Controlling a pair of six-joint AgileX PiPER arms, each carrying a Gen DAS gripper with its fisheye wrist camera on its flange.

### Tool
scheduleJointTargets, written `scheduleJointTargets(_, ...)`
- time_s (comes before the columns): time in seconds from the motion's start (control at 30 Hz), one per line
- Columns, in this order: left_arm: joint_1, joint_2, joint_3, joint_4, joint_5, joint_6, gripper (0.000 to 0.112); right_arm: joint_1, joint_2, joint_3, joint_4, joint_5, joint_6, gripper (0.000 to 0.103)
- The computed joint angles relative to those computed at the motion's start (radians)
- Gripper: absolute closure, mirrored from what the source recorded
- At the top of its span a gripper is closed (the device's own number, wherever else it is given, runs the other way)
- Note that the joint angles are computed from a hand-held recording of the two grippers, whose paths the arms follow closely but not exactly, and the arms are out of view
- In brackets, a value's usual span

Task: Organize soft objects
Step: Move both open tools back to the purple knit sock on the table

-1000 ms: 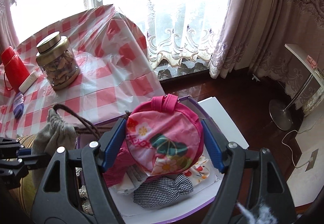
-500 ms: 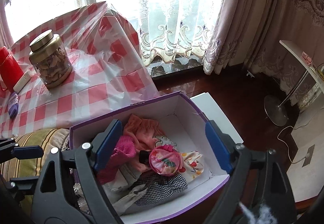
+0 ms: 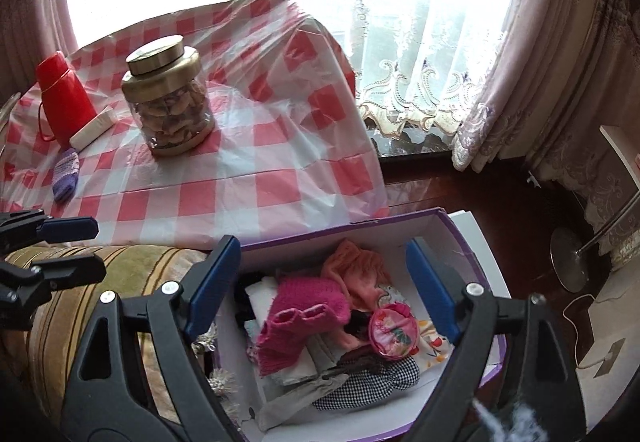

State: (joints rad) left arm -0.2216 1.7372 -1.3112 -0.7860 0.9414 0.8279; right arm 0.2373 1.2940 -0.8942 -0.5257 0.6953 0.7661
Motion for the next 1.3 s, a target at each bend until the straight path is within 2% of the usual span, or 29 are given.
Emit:
scheduleJointTargets(0.37, 0.222, 0.096, -0.134, 0.046, 0.014, -0.032, 0.053, 0.164, 0.177, -0.229, -0.024, 0.061, -0.01, 0.017)
scheduleJointTargets(0.5, 0.288, 0.153, -0.216, 0.079, 0.0, -0.109, 0.052, 0.194, 0.242, -0.316, 0.008, 0.069, -0.049, 0.017)
scheduleJointTargets(0.7, 0.381, 0.247, -0.358, 0.159, -0.037, -0.274, 0.031, 0.237, 0.339, -0.446, 0.026, 0.092, -0.094, 0.017)
scheduleJointTargets(0.77, 0.409, 0.293, -0.421, 0.192, -0.042, -0.347, 0.029, 0.249, 0.369, -0.488, 0.03, 0.098, -0.11, 0.017)
scheduleJointTargets(0.93, 0.469, 0.457, -0.67, 0.298, 0.038, -0.556, 0.029, 0.272, 0.454, -0.604, 0.055, 0.109, -0.173, 0.016)
scheduleJointTargets(1.13, 0.473, 0.681, -1.014, 0.417, 0.202, -0.751, 0.029, 0.291, 0.589, -0.792, 0.094, 0.143, -0.254, 0.016)
scheduleJointTargets(1.3, 0.449, 0.809, -1.187, 0.529, 0.257, -0.835, 0.029, 0.313, 0.719, -0.976, 0.131, 0.192, -0.311, 0.016)
